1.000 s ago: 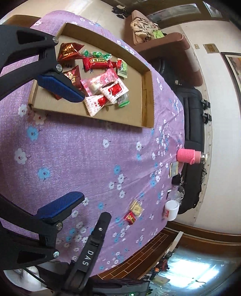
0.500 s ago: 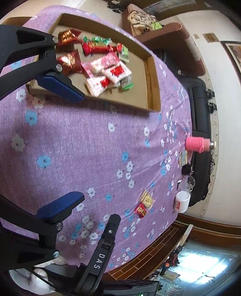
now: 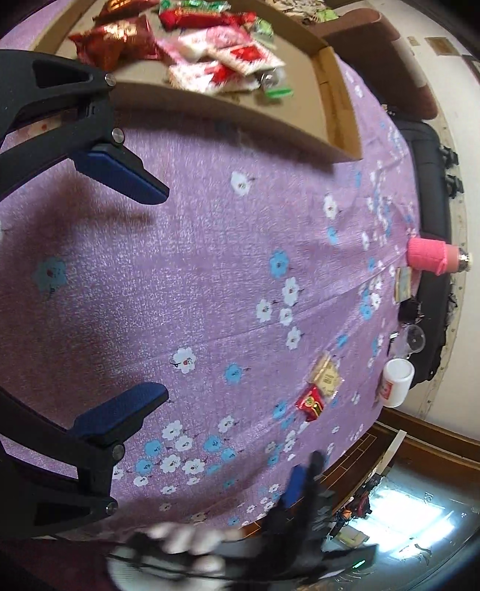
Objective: Organize snacks
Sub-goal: 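Grasp the red candy bar with the right tool while the left tool grasps the yellow cake packet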
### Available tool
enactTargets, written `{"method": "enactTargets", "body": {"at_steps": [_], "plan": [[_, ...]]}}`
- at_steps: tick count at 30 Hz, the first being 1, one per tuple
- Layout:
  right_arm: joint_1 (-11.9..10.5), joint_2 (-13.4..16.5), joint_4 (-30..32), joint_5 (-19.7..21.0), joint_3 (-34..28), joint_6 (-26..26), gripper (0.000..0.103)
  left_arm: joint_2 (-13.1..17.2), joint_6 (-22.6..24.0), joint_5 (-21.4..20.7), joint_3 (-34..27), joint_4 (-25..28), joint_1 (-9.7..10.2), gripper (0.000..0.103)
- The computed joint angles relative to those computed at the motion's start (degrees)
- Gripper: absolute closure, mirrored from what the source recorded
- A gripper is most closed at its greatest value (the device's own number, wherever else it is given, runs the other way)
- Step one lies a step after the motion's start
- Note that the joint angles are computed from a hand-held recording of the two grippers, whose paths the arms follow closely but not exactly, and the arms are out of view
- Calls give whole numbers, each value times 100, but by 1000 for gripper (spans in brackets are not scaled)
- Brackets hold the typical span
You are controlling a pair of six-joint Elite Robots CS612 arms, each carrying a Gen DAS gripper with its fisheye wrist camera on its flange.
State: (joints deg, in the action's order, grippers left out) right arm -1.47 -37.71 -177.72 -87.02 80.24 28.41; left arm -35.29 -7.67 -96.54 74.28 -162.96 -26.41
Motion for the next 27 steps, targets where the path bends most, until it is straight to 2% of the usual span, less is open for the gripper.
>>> {"method": "enactTargets", "body": {"at_steps": [4,10,13,16,17,18,21,25,27], "plan": [[-52,326,677,176,-708,-9,61,54,5,-68,-54,159,-2,6],[26,788,1695,-164,-1713,-45,61,74,117,10,-33,44,-24,5],[30,1014,2232,-78,-2211,154,61,79,123,-39,-40,28,-12,4],[112,1178,2617,-302,-2614,-26,55,82,102,-156,-30,-21,11,1],[142,1208,2717,-344,-2700,-186,58,87,93,-208,-33,-36,20,1],[171,1221,2774,-357,-2742,-321,69,90,81,-243,-32,-55,28,0],[252,1178,2732,-165,-2668,-673,74,94,50,-281,-25,-100,34,0],[329,985,2721,411,-2318,-972,77,102,4,-377,-24,-151,57,0],[383,867,2754,680,-2103,-1297,77,102,-39,-467,-10,-200,78,0]]}}
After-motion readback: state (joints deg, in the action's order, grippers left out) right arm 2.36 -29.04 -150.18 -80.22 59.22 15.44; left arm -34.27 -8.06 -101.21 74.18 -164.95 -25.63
